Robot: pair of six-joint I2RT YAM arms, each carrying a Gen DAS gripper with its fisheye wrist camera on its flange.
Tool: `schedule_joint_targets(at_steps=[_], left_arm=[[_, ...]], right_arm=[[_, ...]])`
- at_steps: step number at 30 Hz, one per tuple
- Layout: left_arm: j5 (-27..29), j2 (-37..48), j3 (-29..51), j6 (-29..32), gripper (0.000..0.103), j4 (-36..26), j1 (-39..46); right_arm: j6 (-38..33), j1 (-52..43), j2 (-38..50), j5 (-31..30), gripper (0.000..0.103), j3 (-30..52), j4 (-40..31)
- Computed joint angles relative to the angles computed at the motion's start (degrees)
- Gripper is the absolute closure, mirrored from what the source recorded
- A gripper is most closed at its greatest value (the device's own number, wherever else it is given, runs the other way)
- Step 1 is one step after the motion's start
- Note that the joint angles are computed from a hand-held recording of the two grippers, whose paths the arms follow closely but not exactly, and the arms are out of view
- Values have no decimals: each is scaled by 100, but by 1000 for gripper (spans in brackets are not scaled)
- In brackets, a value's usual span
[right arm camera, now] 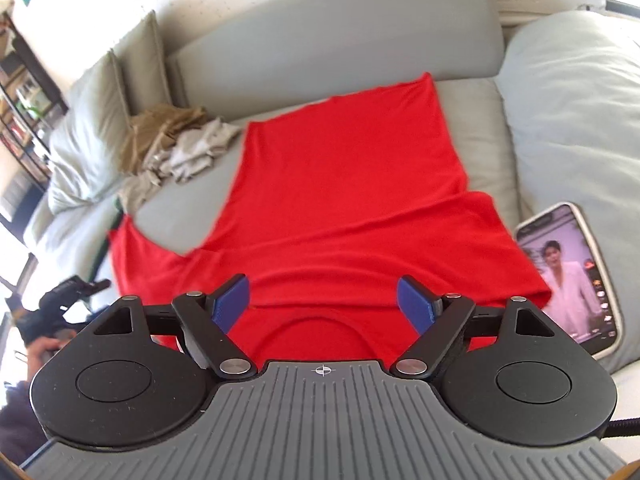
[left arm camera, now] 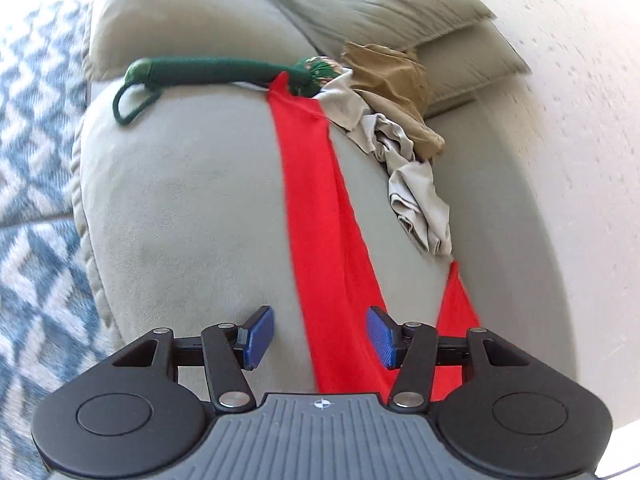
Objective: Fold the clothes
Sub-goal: 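Grasp the red sleeve end with the left tool, then lift the sleeve and fold it across the shirt body with the left tool, release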
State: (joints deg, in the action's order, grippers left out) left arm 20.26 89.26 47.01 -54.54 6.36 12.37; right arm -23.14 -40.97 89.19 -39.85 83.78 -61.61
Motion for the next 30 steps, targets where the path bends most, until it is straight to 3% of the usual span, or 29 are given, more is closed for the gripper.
schedule_joint_targets(at_steps=[2,4,9,11,16,19,23,26,30], left_arm=[[427,438,-27,-660,51,790,280],[616,838,246,-859,47,978,402],[792,1501,1299,-582,46,493,532],[882,1802,1609,-666,46,571,635],[1062,2712,2299,-1517,58,1143,845],[895,3151,2722,-1949,71,1278,874],[741,3456,2969,-2351,79,1486,921],[584,3537,3486,-1975,93,634,883],[38,3269,3859,-806,102,-407,736]], right_arm=[[150,130,40,-77,20,159,-117],[305,290,40,-83,20,243,-157],[608,766,-34,167,20,272,4],[710,944,-30,248,20,267,78],[937,1282,71,406,20,319,156],[985,1430,81,532,20,310,258],[967,1534,84,623,20,290,353],[900,1625,69,731,20,251,378],[801,1613,-17,697,21,164,371]])
